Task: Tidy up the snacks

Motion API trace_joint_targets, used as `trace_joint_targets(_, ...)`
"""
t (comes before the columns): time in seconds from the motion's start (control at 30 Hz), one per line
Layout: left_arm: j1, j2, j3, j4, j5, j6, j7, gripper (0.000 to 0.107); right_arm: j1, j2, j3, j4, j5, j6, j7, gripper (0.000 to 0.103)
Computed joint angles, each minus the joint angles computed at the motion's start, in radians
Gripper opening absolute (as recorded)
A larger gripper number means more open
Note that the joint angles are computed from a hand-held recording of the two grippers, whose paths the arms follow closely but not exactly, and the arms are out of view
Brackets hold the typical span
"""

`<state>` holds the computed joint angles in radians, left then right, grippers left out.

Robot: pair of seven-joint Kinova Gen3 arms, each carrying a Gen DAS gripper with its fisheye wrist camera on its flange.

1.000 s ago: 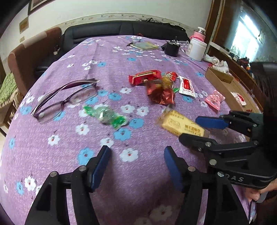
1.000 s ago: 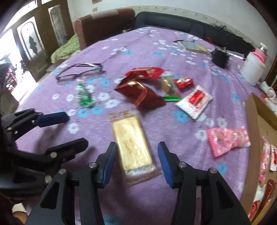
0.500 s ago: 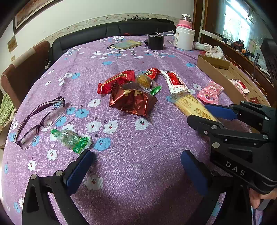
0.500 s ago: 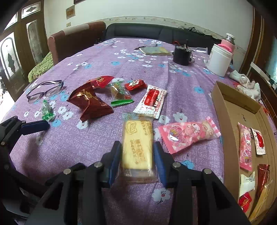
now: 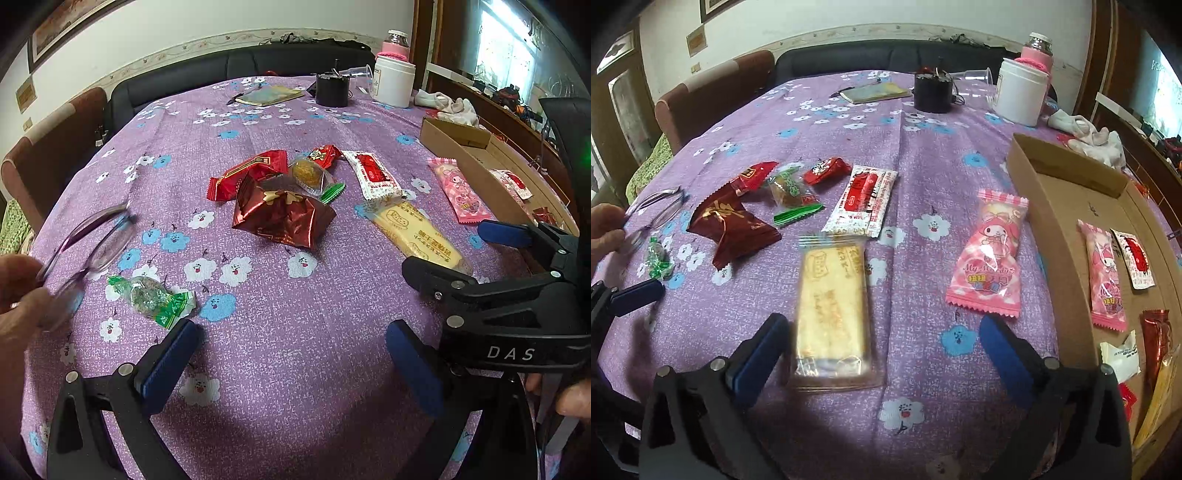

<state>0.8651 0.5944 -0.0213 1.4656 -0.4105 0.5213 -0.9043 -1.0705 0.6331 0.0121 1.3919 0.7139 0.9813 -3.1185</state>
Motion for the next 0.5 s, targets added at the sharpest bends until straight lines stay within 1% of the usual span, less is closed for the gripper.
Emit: trace_joint_targets(0.5, -0.001, 0.000, 0.001, 0.000, -0.001, 0.000, 0.001, 0.103, 0.001, 0.002, 0.000, -0.005, -0.002, 0.005, 0.005, 0.103)
